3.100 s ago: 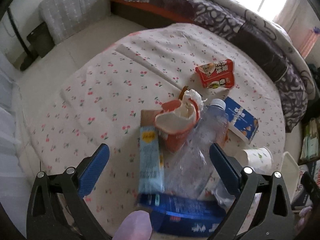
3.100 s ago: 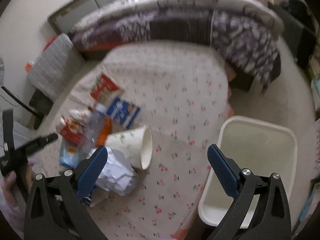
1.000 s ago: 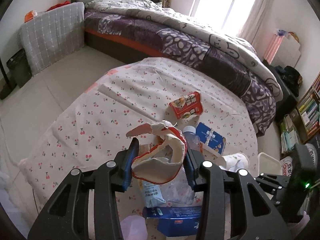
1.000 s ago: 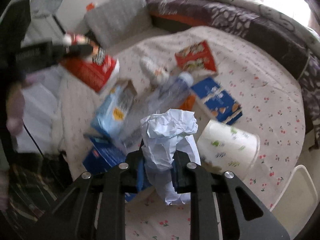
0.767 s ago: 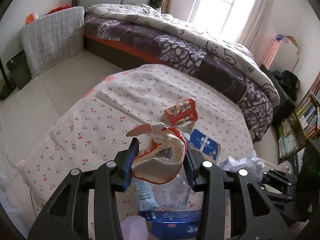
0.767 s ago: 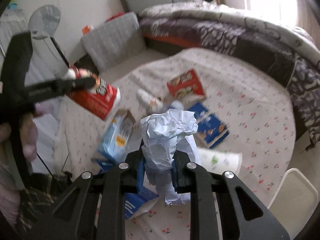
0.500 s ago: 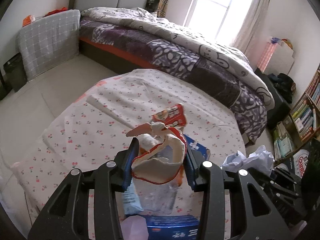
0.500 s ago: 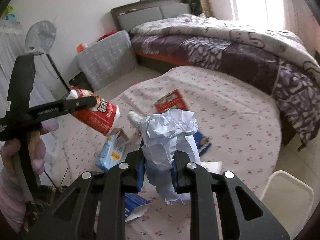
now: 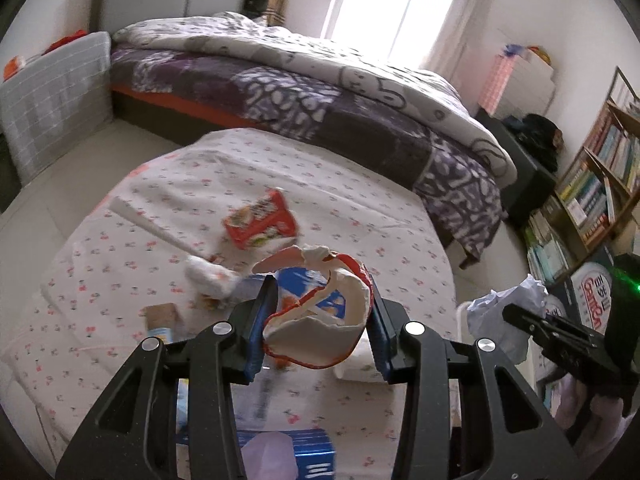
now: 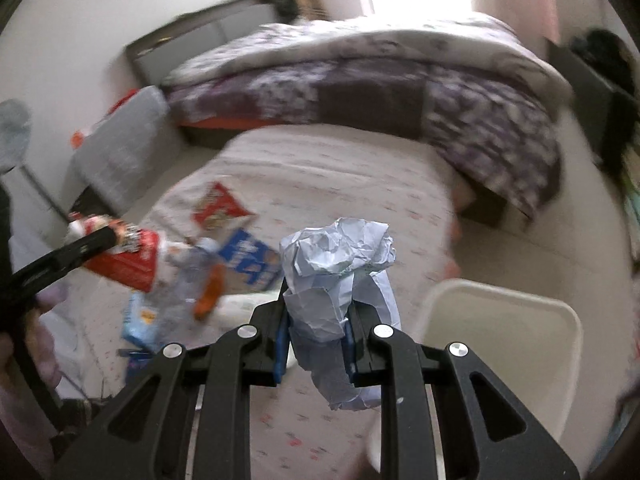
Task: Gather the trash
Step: 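Grasp the crumpled white paper with the right gripper and lift it, then drop the paper cup and crumpled paper into the white bin with both grippers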
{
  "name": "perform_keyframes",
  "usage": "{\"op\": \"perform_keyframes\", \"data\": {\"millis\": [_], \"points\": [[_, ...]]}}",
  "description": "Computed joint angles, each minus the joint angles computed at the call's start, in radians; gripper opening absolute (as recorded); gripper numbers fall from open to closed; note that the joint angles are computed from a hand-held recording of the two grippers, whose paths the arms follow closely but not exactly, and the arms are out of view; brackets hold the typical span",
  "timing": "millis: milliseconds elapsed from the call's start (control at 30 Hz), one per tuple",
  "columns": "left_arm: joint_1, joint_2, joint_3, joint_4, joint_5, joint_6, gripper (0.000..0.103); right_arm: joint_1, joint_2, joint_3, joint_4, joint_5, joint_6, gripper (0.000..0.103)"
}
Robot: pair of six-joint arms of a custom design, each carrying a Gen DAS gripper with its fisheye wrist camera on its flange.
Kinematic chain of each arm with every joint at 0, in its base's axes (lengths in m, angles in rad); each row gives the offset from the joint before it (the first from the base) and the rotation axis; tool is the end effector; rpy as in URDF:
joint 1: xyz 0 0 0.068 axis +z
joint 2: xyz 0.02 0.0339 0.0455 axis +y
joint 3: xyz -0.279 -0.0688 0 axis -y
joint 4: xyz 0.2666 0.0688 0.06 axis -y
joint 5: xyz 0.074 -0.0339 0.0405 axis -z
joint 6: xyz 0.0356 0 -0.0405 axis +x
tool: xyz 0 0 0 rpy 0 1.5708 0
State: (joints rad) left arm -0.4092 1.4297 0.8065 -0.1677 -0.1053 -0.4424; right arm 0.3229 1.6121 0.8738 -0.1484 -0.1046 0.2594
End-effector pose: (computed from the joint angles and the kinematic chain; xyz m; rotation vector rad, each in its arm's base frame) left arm 0.2852 -0.1196 0.2051 -0.0908 2.3733 -0.2891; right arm 0.3196 0.1108 0.1724 -0.1254 2.4862 0.3792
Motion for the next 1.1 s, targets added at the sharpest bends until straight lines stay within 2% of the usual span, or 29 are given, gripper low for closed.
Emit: {"op": "perform_keyframes", "data": {"millis": [167, 267, 400, 500, 567, 800, 1100], "points": [[-0.080, 0.077, 0.051, 0.017, -0.008, -0.016, 0.040, -0.079, 0.002, -0.025, -0.058, 0.012, 0.008, 0.022], [-0.126, 0.123, 0.086, 0.027, -0.009, -0.025, 0.040, -0.115, -0.033, -0.057, -0.065, 0.040, -0.016, 0.026], [-0.202, 0.201, 0.148, 0.035, -0.015, -0.044, 0.040, -0.171, -0.092, -0.105, -0.045, 0.105, -0.026, 0.050], [-0.251, 0.269, 0.203, 0.039, -0.006, -0.068, 0.040, -0.223, -0.124, -0.125, -0.030, 0.128, -0.031, 0.064], [-0.278, 0.308, 0.238, 0.038, -0.004, -0.082, 0.040, -0.271, -0.154, -0.139, -0.029, 0.122, -0.033, 0.070], [-0.369, 0.427, 0.360, 0.016, 0.006, -0.116, 0.041, -0.401, -0.209, -0.160, -0.011, 0.121, -0.051, 0.079], [-0.456, 0.552, 0.512, -0.035, -0.004, -0.104, 0.043, -0.492, -0.245, -0.169, -0.011, 0.103, -0.061, 0.080]]}}
